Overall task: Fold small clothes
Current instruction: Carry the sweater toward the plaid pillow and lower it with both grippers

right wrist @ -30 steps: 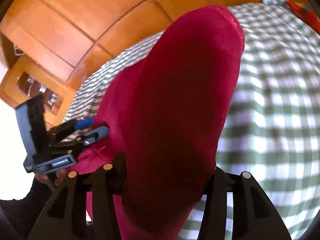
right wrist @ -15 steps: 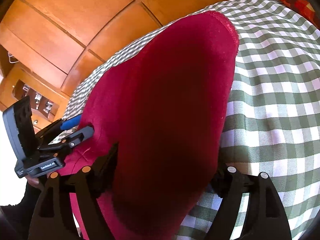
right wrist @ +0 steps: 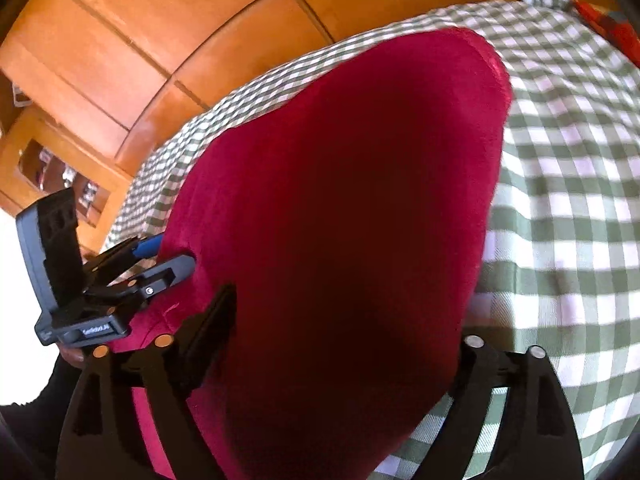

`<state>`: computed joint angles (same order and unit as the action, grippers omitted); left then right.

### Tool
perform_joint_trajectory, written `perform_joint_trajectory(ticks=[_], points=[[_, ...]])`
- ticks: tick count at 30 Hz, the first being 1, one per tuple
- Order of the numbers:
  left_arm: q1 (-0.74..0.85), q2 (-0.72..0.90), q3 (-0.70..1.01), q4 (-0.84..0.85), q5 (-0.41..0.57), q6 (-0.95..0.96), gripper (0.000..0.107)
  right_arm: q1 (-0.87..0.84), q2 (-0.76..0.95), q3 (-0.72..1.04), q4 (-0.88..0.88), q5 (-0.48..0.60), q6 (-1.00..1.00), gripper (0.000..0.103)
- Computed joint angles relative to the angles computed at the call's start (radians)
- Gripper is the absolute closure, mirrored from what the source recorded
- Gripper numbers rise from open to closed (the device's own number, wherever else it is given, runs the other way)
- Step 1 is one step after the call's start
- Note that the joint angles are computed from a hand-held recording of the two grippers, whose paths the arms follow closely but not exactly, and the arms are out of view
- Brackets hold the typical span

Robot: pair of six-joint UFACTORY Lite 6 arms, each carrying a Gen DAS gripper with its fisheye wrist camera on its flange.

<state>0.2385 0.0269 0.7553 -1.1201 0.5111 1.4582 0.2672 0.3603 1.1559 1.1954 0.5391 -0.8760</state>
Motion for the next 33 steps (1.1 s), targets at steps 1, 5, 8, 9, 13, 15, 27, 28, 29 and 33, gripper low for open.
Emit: perform_joint_trajectory(ticks=[1, 5, 8, 9, 13, 15, 27, 28, 29, 33], points=[[0.020, 0.019, 0.003, -0.029, 0.031, 0.026, 0.042, 0.005, -0.003, 0.011, -0.014, 0.005, 0.008, 0.040], [0.102, 0.113, 0.046, -0.084, 0.213, 0.088, 0.064, 0.031, -0.062, 0.043, -0.115, -0.009, 0.076, 0.056], [0.080, 0.122, 0.065, -0.106, 0.228, 0.087, 0.069, 0.023, -0.105, 0.065, -0.146, -0.015, 0.091, 0.059], [0.061, 0.122, 0.082, -0.102, 0.224, 0.068, 0.071, 0.012, -0.114, 0.074, -0.146, -0.015, 0.090, 0.059], [-0.069, 0.161, 0.245, -0.066, 0.184, -0.063, 0.075, -0.061, -0.161, 0.094, -0.114, -0.030, 0.042, 0.060], [-0.159, 0.200, 0.359, -0.034, 0.130, -0.148, 0.075, -0.124, -0.160, 0.117, -0.070, -0.029, 0.005, 0.060], [-0.592, 0.997, 1.389, 1.062, 0.131, -1.360, 0.072, -0.536, 0.217, 0.110, 0.305, 0.025, -0.230, 0.050], [-0.601, 1.040, 1.440, 1.100, 0.151, -1.413, 0.072, -0.549, 0.208, 0.073, 0.392, 0.045, -0.328, 0.050], [-0.603, 1.055, 1.454, 1.100, 0.144, -1.433, 0.071, -0.540, 0.190, 0.046, 0.438, 0.025, -0.384, 0.049], [-0.607, 1.038, 1.449, 1.175, 0.146, -1.506, 0.061, -0.519, 0.193, 0.085, 0.354, -0.016, -0.300, 0.036]])
